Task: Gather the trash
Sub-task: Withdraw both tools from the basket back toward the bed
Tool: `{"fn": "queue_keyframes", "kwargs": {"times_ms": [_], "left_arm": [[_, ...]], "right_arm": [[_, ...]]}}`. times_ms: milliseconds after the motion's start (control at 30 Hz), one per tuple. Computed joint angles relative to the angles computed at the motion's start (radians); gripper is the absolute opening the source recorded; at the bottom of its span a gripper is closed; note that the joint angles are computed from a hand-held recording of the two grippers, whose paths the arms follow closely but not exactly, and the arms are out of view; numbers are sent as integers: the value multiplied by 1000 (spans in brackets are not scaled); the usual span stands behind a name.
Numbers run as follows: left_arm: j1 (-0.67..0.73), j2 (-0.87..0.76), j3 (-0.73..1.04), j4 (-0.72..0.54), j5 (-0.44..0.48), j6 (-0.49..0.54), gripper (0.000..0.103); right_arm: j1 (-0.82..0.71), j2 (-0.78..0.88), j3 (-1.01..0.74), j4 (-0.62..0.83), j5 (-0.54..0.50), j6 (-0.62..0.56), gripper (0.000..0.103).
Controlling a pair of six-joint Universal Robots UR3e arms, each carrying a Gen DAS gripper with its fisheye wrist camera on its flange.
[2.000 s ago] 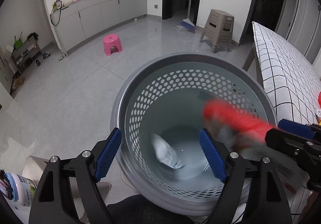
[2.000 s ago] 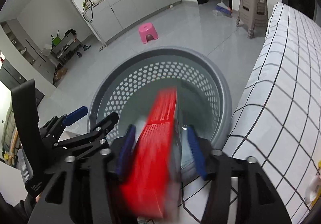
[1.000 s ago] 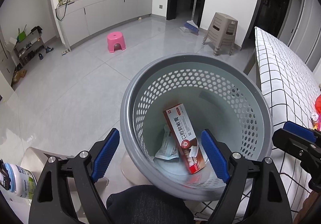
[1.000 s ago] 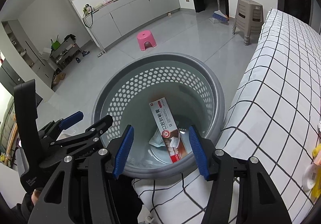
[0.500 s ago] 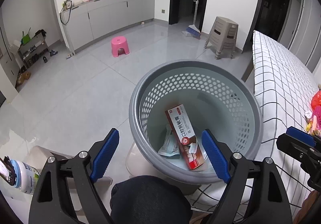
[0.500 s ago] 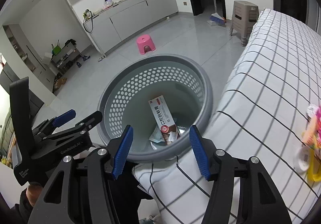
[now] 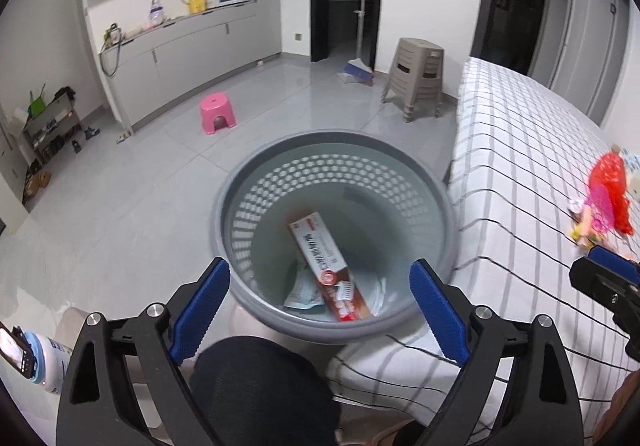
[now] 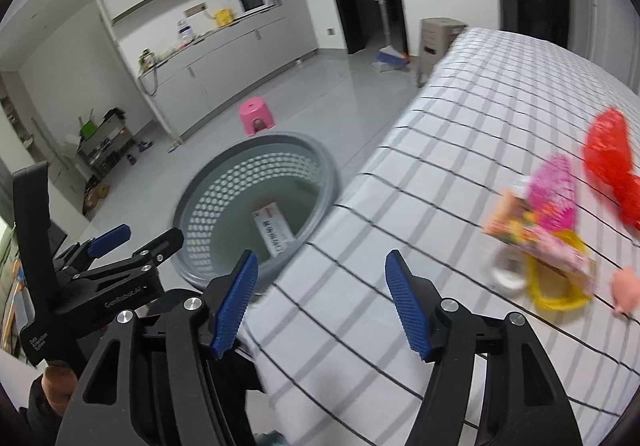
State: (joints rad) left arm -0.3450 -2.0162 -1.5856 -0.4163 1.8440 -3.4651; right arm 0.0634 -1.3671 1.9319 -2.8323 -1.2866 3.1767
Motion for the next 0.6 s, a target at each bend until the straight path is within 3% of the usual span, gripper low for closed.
{"fn": "queue_keyframes", "kwargs": {"times_ms": [267, 600], "left_arm": [[-125, -115, 189, -64, -3, 1, 90], [-265, -314, 508, -167, -44, 12, 91]], "right_arm": [[-238, -273, 342, -119, 13, -57, 69], [-628, -603, 628, -36, 80, -236, 70]]}}
